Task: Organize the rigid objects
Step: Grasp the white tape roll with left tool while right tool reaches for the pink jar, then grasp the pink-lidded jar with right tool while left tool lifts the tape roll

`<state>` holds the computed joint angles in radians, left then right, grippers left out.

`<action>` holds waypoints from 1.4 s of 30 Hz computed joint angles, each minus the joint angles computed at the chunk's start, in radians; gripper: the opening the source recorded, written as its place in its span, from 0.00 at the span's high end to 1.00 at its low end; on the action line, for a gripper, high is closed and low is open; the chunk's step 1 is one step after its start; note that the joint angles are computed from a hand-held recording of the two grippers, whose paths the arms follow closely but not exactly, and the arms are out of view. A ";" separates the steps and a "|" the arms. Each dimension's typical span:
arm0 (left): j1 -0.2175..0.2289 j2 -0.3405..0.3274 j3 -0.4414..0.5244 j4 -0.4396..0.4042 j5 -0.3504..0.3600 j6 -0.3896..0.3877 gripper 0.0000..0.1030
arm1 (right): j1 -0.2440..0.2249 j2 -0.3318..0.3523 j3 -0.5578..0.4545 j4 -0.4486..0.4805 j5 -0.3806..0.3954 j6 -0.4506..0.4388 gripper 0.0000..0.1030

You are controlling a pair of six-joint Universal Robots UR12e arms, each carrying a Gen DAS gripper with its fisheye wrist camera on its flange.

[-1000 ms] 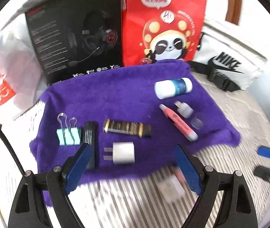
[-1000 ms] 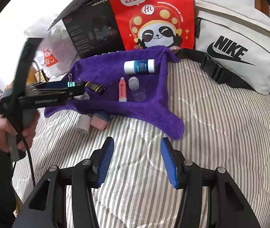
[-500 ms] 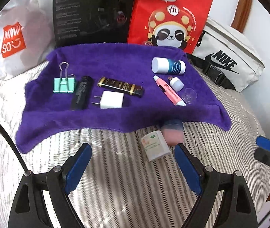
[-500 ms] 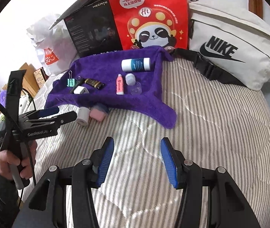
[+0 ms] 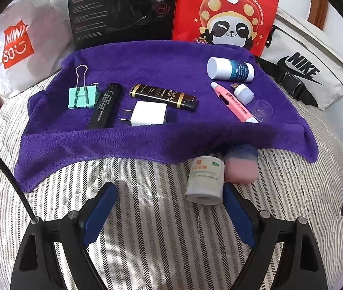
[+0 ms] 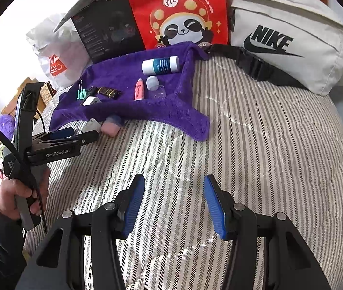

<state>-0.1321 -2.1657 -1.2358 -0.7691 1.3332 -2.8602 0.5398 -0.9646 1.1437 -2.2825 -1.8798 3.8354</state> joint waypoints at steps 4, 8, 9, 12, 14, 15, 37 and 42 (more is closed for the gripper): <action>-0.006 -0.005 0.000 0.028 0.001 0.037 0.16 | 0.000 0.005 -0.006 0.005 0.009 -0.006 0.51; -0.011 -0.008 0.003 0.031 -0.001 0.086 0.31 | -0.001 0.003 -0.003 0.006 0.009 -0.008 0.51; -0.011 -0.008 0.003 0.032 -0.005 0.094 0.36 | -0.002 0.001 0.000 0.006 0.009 -0.005 0.51; -0.009 -0.009 0.009 0.022 -0.035 0.099 0.50 | -0.005 -0.002 0.006 0.010 0.012 0.006 0.51; -0.010 -0.009 0.010 0.020 -0.042 0.108 0.61 | -0.007 -0.001 0.004 0.019 0.018 0.010 0.51; -0.009 -0.009 0.011 0.017 -0.049 0.115 0.68 | -0.007 0.000 0.002 0.023 0.020 0.009 0.51; 0.074 0.051 -0.068 0.024 0.040 0.134 0.73 | 0.008 0.160 -0.253 0.082 0.030 -0.062 0.51; 0.098 0.069 -0.097 0.046 0.041 0.125 0.73 | 0.013 0.227 -0.361 0.122 0.006 -0.069 0.51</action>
